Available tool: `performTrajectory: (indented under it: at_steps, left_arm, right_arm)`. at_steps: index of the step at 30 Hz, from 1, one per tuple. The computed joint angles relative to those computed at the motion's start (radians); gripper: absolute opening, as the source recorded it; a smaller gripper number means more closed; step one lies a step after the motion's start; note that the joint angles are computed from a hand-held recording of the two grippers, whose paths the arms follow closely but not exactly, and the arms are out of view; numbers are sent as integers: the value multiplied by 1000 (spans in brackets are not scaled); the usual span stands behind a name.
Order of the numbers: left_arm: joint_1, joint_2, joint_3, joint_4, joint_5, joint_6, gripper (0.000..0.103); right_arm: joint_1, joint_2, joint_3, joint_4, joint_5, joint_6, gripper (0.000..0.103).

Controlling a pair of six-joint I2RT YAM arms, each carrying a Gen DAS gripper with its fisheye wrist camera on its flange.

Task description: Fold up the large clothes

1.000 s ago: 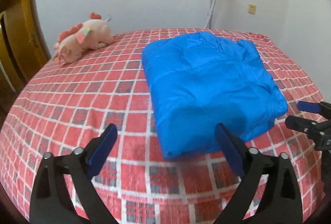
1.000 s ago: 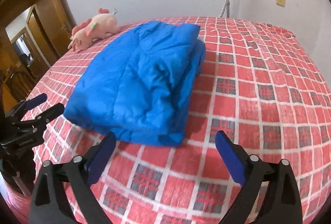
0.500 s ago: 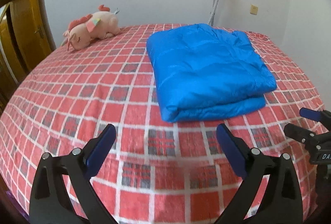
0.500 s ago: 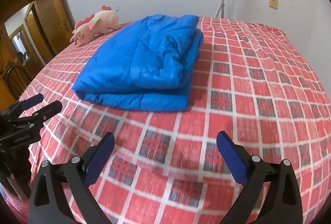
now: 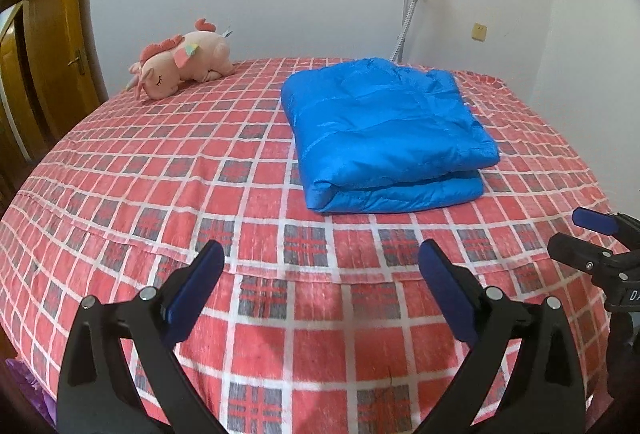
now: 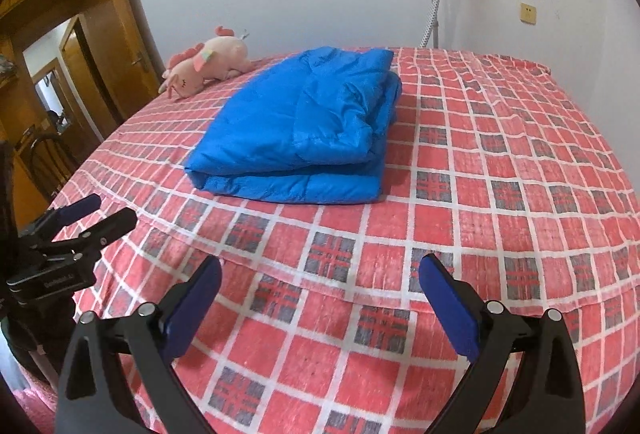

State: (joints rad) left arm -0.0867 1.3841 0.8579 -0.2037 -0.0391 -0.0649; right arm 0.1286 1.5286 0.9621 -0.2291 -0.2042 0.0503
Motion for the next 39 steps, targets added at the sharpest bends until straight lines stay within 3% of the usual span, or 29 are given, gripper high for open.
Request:
performTrajectory:
  at_steps: [18, 39]
  left_arm:
    - [-28, -157, -66, -51, -25, -6, 97]
    - [-24, -176, -75, -54, -24, 1, 97]
  right_arm:
    - [23, -120, -70, -10, 19, -1, 99]
    - [26, -140, -82, -10, 14, 0, 99]
